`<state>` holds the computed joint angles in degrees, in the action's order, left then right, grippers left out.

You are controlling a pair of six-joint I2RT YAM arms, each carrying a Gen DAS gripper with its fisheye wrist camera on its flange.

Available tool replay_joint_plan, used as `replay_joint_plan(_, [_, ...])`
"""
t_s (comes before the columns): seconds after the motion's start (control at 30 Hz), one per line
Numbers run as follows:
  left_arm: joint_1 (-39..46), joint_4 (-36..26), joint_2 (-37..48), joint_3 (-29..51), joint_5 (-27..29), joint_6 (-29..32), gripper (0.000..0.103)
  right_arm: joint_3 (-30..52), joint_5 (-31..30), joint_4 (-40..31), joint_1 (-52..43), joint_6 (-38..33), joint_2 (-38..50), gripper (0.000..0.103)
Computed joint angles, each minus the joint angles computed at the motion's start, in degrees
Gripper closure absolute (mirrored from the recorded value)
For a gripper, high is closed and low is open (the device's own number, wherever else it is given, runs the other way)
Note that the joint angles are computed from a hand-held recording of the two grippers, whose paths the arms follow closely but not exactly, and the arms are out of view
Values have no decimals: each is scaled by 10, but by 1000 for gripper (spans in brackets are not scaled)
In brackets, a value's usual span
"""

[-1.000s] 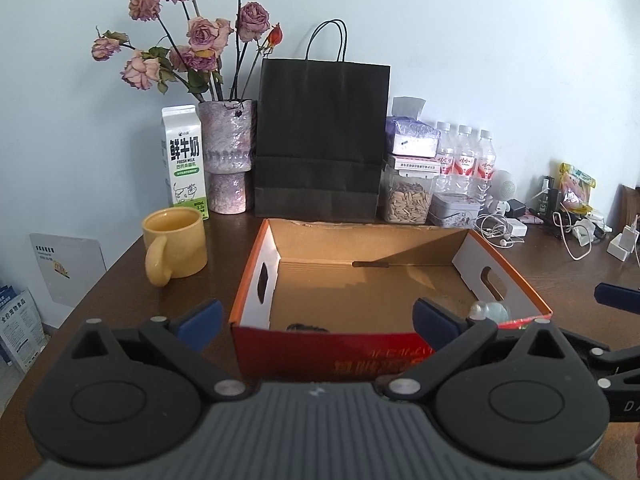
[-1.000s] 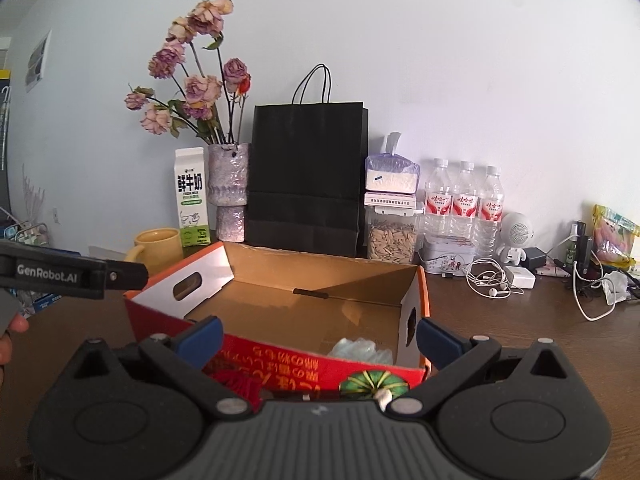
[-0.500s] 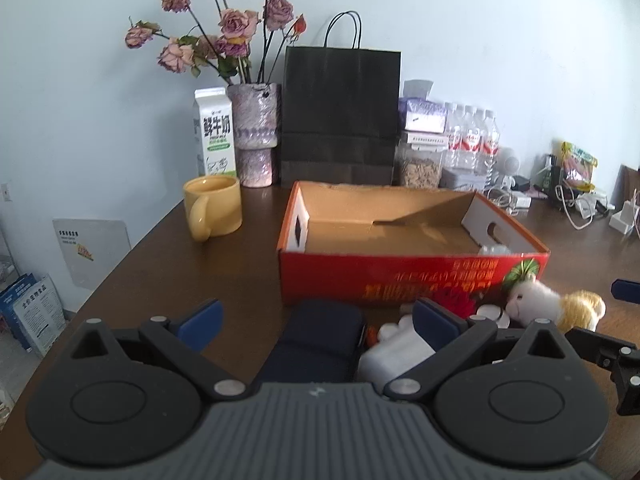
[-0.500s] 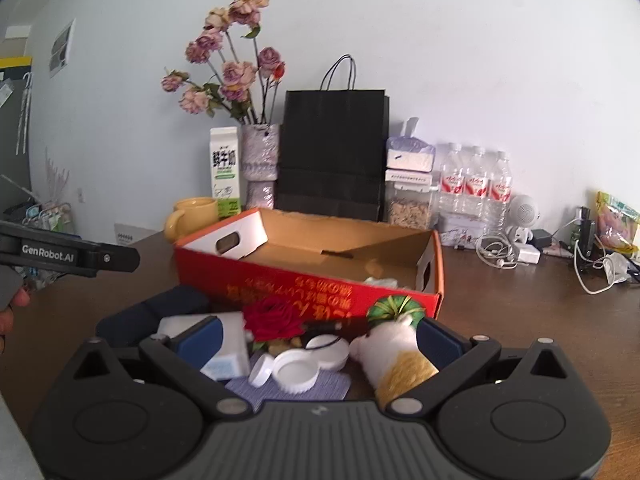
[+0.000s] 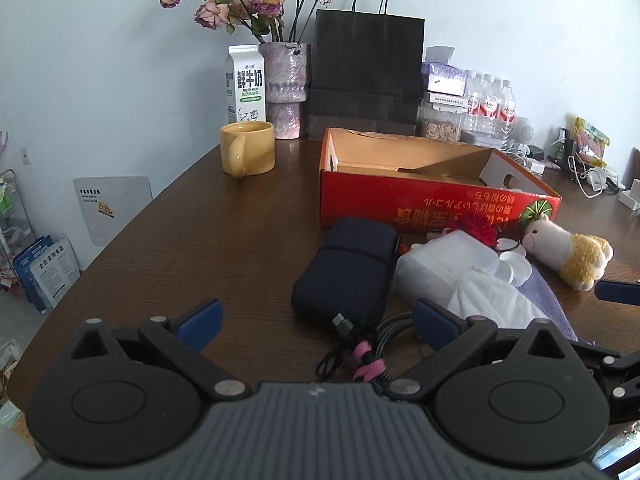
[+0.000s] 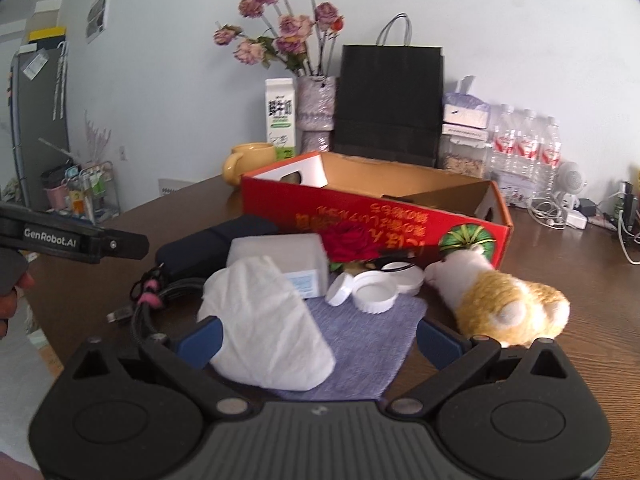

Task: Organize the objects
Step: 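Move the right tool to the white cloth while the left tool moves to the braided cable, then grasp the white cloth with the right tool while the left tool grasps the braided pink-tied cable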

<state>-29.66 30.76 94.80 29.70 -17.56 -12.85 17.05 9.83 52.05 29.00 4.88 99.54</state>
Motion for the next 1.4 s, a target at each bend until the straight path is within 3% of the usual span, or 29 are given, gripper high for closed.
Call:
replay_joint_plan(0.57, [18,-5,-11,-26,17,-13,0,134,-44,-139,-1,-133,77,0])
replay_joint_plan(0.7, [16,-7,-5,-22,22,-13,0,129,-74,-130,-10,-166,73,14])
replay_joint_plan(0.77, [15,-12,1,-16,25,-12,0,126,-86,-129,-13,-172,71,35])
replay_joint_plan(1.07, [10,-61,32,29,86,-5,0,84,-116,-57,-29,-126,62,38])
replay_joint_plan(1.4, [-2,-204,94,151,155,4,0,27,-97,59,-64,-79,56,38])
